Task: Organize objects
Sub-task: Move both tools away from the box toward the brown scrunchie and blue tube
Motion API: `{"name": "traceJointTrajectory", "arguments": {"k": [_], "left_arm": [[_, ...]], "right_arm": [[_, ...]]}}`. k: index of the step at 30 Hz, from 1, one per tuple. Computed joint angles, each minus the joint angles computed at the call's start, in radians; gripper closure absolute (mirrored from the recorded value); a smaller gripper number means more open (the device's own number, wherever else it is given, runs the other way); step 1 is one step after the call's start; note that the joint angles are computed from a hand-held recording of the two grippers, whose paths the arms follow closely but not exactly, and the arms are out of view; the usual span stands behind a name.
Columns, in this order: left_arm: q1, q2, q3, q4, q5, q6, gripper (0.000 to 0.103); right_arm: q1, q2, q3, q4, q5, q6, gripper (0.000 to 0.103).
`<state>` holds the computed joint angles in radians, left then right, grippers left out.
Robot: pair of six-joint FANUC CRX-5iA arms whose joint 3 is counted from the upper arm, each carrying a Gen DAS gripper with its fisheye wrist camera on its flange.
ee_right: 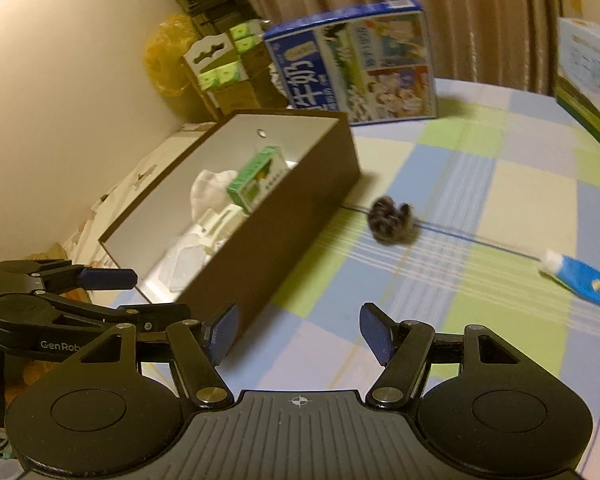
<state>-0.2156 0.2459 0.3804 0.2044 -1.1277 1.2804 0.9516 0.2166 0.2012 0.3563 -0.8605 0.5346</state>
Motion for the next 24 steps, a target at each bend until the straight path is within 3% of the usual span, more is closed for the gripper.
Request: {"name": "traceJointTrajectory", "arguments": {"k": [11,24], "left_arm": [[-0.083,0.002,0.002,-0.05,-0.024,0.064,0.021],[-0.166,0.071,0.063,-0.092,-0.065,0.138,0.018]], "right_arm": [[-0.012,-0.131,-0.165,0.002,0.019,-0.086,0.02],[-0.055,-0.208,-0.262,-0.014,-0.024,-0.059,0.02]]}}
